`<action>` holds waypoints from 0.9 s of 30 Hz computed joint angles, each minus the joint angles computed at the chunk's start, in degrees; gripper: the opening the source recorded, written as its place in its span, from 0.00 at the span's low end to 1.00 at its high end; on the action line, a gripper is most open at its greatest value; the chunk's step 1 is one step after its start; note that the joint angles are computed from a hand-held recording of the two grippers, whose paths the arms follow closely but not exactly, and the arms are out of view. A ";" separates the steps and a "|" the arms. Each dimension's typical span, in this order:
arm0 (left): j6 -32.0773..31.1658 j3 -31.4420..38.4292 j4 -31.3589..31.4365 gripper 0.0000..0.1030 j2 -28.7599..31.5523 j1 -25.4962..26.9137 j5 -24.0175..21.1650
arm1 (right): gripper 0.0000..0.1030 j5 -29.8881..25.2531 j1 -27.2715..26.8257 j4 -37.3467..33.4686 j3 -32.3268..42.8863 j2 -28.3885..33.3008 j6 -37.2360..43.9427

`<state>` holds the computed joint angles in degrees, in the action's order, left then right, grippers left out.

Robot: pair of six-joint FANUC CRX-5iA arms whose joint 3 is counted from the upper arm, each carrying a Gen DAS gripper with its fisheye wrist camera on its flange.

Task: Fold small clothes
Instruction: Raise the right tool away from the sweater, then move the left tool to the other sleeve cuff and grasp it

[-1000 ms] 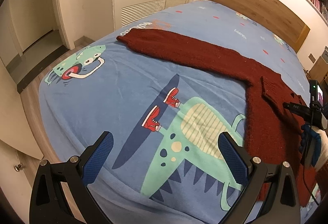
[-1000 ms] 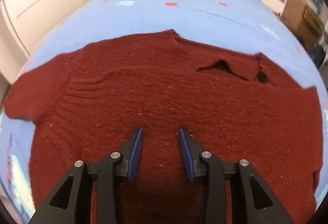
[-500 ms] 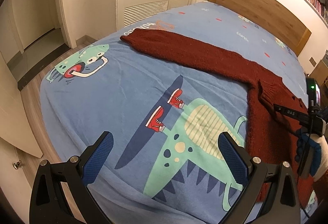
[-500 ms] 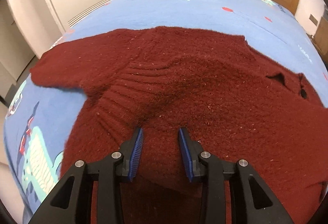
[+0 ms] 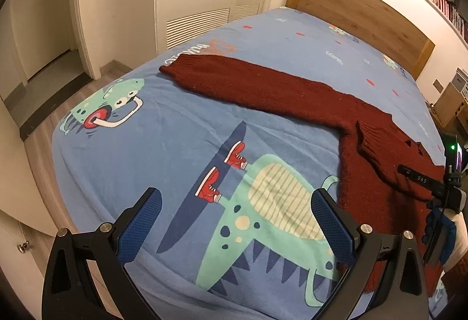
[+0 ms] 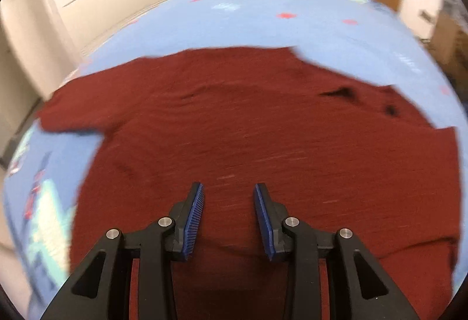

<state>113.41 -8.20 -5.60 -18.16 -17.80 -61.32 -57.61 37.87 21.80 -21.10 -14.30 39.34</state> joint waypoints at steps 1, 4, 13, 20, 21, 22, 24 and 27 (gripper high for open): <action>-0.09 0.29 -0.20 0.98 0.11 -0.10 0.15 | 0.36 -1.11 -0.31 1.95 -0.86 -0.33 -1.91; -0.84 0.77 0.13 0.98 0.70 0.02 0.90 | 0.37 -3.77 -2.26 2.68 -2.90 -1.08 -4.51; -6.32 1.70 5.36 0.98 4.72 3.09 3.42 | 0.40 -3.81 0.05 -0.85 -6.33 -8.50 -4.52; -13.37 0.65 14.93 0.97 9.33 10.10 6.32 | 0.40 -8.23 4.88 0.97 -9.33 -16.78 -8.11; -14.05 0.82 16.37 0.97 10.61 11.28 6.72 | 0.40 -8.32 4.84 1.09 -9.62 -17.30 -8.35; -14.95 0.80 18.03 0.97 11.70 12.33 7.11 | 0.40 -8.36 4.58 1.07 -9.92 -17.88 -8.40; -15.93 0.89 20.35 0.97 13.52 14.06 7.48 | 0.40 -8.31 4.03 1.05 -10.55 -18.59 -8.65; -17.98 0.35 25.60 0.96 16.78 16.96 8.60 | 0.40 -10.53 6.33 2.15 -11.76 -21.05 -11.61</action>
